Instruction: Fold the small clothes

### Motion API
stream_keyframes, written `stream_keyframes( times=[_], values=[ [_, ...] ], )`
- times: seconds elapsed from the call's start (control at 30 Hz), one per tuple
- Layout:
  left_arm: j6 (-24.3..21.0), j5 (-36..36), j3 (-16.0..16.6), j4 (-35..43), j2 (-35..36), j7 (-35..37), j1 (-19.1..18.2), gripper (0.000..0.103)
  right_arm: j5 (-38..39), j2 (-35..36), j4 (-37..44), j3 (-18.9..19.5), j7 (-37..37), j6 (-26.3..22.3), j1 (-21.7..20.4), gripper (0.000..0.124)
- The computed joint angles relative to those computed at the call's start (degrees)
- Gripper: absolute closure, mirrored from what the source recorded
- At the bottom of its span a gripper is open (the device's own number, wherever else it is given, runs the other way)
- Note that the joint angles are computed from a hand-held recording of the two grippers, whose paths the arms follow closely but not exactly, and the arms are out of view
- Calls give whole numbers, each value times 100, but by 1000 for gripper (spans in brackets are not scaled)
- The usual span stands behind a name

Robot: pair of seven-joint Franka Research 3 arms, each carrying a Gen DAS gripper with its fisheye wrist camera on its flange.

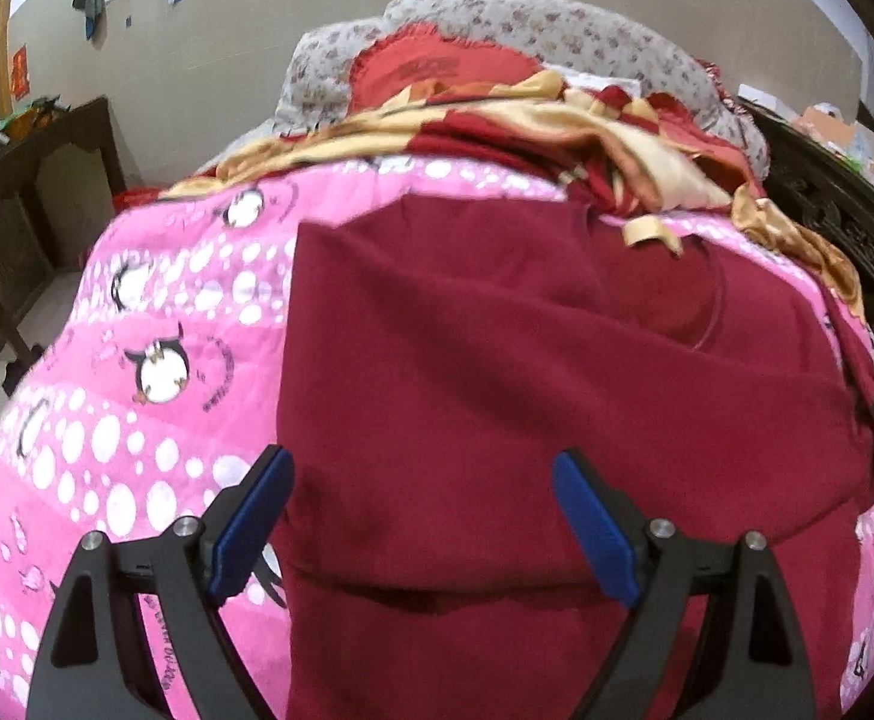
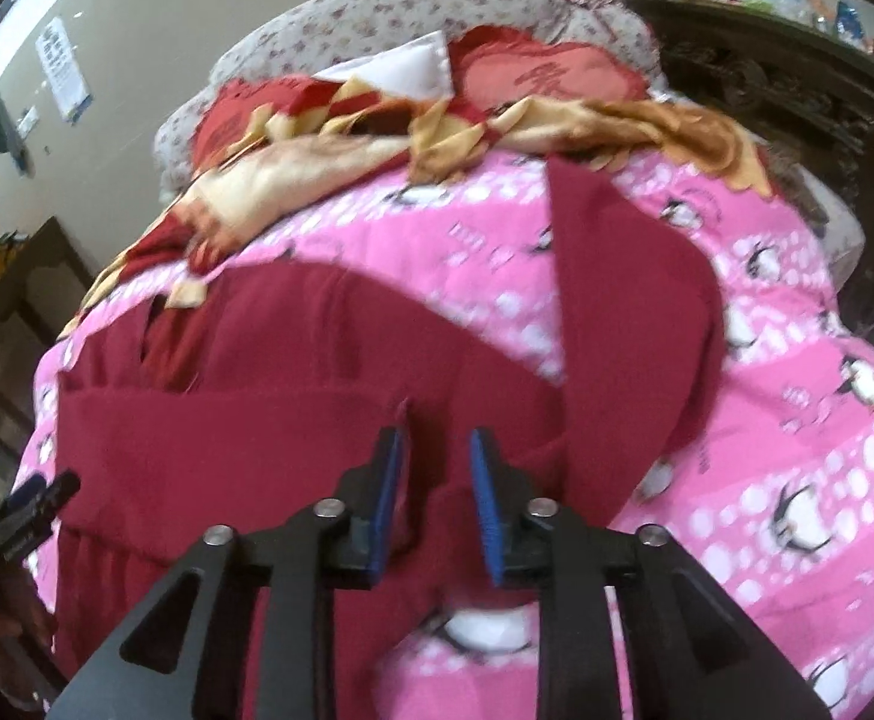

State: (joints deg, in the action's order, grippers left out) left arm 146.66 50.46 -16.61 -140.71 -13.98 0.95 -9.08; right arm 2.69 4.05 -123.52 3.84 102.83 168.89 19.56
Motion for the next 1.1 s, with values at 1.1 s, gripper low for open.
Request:
stream_keyframes(
  times=[1.1],
  values=[
    [33,321,65,-237,-178,26,-71,5,3872,424,2213,1132,-4538,-1904,-1512,110]
  ],
)
